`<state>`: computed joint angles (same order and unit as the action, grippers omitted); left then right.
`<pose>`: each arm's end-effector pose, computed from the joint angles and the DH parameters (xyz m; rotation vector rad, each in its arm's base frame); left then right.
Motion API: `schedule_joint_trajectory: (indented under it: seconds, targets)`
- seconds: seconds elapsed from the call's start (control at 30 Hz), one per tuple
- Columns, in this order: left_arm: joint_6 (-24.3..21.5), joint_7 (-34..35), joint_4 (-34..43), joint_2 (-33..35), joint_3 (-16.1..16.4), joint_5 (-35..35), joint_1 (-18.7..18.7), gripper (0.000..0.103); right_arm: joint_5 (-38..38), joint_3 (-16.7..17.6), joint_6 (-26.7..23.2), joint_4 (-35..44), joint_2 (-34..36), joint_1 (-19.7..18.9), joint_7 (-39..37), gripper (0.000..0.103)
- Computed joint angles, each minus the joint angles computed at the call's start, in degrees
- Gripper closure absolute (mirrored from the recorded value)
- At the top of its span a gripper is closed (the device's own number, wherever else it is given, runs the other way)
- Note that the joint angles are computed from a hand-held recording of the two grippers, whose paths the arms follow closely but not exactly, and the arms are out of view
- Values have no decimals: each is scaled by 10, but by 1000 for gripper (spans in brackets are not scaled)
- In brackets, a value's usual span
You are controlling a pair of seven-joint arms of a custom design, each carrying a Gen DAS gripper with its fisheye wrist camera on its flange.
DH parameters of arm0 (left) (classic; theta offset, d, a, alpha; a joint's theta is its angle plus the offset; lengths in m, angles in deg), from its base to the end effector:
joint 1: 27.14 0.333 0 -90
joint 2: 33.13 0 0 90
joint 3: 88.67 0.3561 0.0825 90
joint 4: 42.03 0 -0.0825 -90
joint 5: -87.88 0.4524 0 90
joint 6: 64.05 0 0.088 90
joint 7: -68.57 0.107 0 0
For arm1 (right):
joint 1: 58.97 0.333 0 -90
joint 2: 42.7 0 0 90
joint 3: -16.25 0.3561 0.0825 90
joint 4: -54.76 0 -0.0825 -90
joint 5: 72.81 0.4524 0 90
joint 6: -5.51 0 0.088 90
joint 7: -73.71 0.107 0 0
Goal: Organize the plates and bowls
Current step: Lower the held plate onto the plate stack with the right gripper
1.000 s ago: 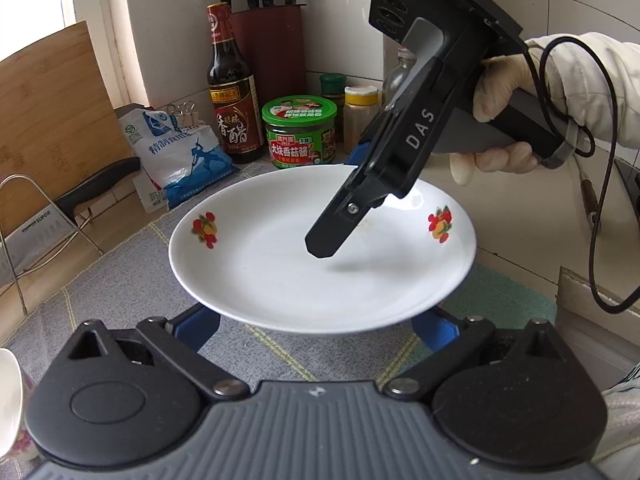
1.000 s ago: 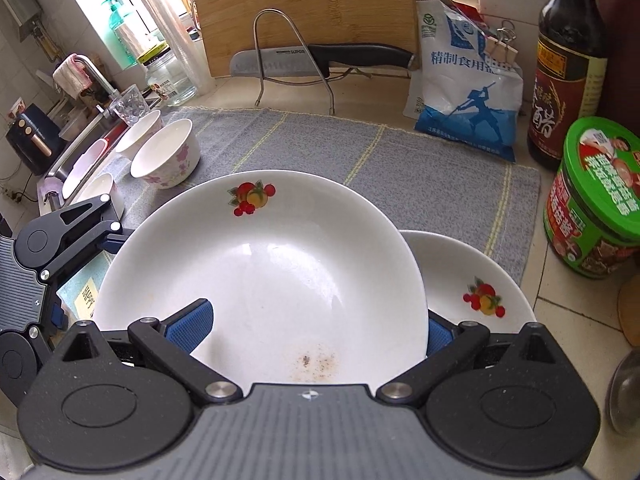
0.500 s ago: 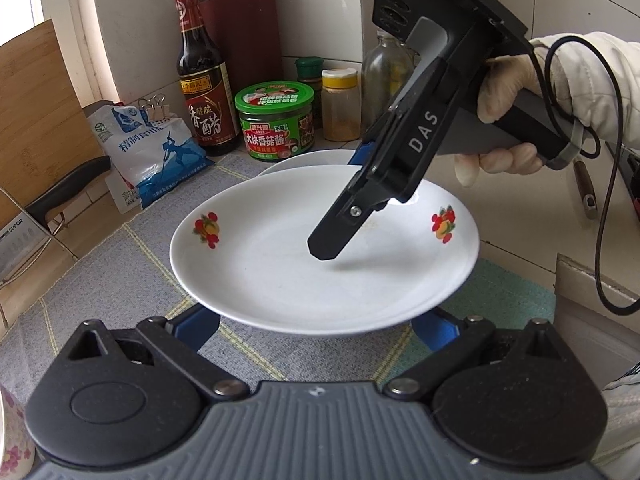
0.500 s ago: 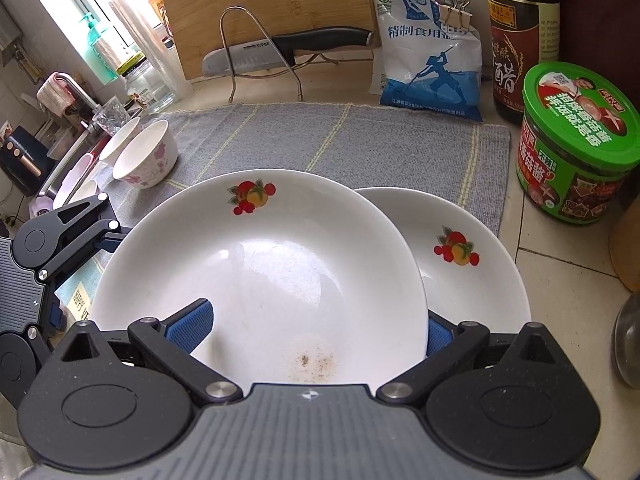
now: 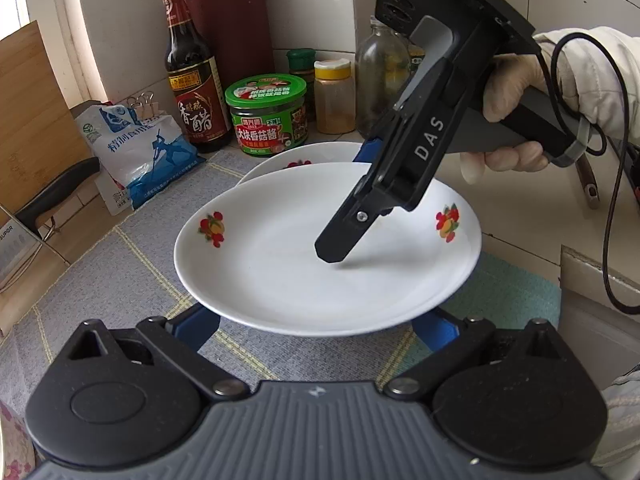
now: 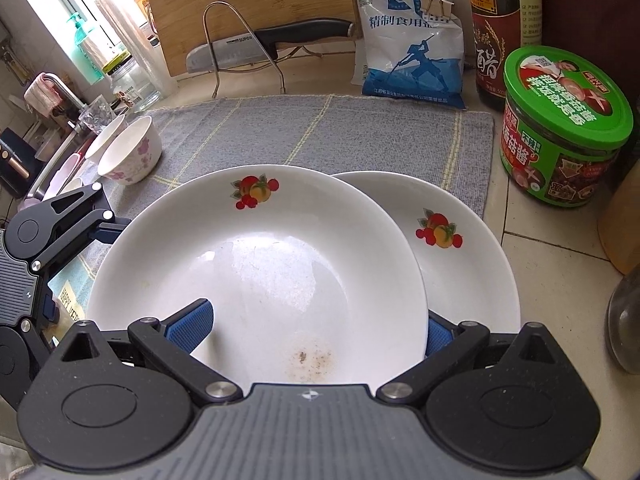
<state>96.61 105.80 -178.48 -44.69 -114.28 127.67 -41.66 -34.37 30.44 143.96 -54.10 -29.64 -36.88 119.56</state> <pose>0.4034 -0.3874 0.4490 -1.4212 2.1260 -0.7489 0.5705 0.4113 0.4202 -2.4045 0.7833 0.2165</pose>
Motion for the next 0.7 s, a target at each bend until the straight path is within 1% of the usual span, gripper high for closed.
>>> schedule_joint_trajectory:
  seconds: [0.3,0.7]
  targets:
    - [6,30,3,12,7,-7,-6,2,0,-4,11,-17,-13,1,9,0]
    - [26,64,8,29,21,-22,-13,2,9,-11,16,-38,-33,1,16,0]
